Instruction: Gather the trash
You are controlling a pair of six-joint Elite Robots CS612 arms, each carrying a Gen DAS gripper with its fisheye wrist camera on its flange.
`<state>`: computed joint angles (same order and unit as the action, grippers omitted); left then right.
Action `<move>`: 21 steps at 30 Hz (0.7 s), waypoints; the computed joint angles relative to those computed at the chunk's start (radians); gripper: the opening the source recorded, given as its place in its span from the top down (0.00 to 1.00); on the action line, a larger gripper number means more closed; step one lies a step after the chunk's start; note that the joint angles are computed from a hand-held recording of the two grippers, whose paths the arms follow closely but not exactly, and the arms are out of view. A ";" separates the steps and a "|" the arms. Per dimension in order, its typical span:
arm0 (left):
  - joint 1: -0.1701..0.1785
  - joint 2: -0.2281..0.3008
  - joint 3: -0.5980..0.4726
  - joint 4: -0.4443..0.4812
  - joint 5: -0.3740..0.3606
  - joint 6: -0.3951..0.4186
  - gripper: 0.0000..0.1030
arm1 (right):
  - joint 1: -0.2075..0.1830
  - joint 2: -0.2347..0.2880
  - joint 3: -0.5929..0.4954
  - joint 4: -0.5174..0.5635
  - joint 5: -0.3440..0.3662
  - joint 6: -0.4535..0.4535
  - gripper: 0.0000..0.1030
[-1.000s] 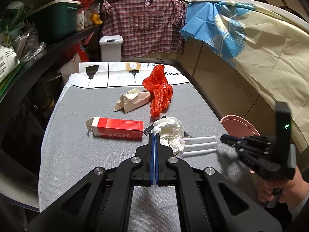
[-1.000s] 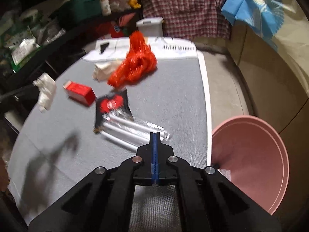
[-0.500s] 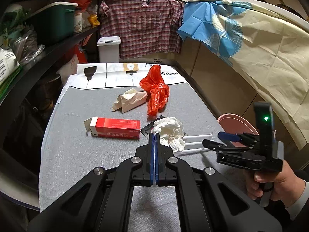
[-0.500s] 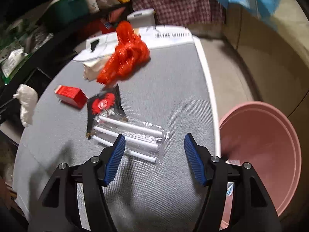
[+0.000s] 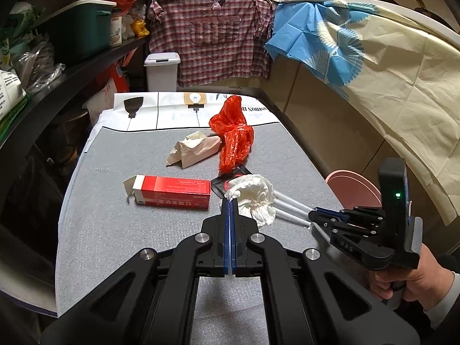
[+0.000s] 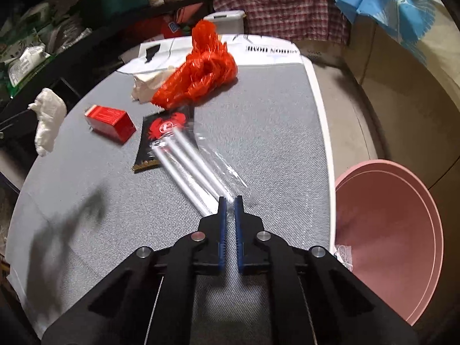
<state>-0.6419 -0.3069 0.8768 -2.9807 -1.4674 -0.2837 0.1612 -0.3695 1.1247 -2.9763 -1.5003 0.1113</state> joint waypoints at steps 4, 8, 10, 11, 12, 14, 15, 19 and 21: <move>-0.003 -0.002 0.003 -0.003 0.004 0.006 1.00 | -0.005 -0.021 0.041 -0.076 0.015 0.007 0.96; -0.004 -0.006 0.009 -0.003 0.011 0.009 1.00 | -0.007 -0.043 0.079 -0.149 0.025 0.013 0.96; -0.005 -0.008 0.013 -0.002 0.016 0.010 1.00 | -0.006 -0.054 0.097 -0.180 0.023 0.014 0.96; -0.006 -0.008 0.014 -0.002 0.017 0.010 1.00 | -0.007 -0.058 0.105 -0.190 0.023 0.015 0.96; -0.006 -0.008 0.013 -0.002 0.018 0.010 1.00 | -0.007 -0.064 0.114 -0.203 0.025 0.017 0.96; -0.007 -0.011 0.017 -0.005 0.022 0.012 1.00 | -0.008 -0.072 0.126 -0.220 0.028 0.018 0.96; -0.007 -0.012 0.019 -0.007 0.022 0.012 1.00 | -0.007 -0.077 0.133 -0.230 0.025 0.016 0.96; -0.009 -0.018 0.027 -0.019 0.025 0.012 1.00 | -0.010 -0.100 0.167 -0.268 0.032 0.012 0.96; -0.011 -0.021 0.030 -0.025 0.025 0.012 1.00 | -0.010 -0.112 0.182 -0.284 0.032 0.006 0.96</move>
<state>-0.6530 -0.3274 0.9067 -3.0055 -1.4419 -0.2714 0.1510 -0.4814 1.3066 -3.2604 -1.4680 0.1176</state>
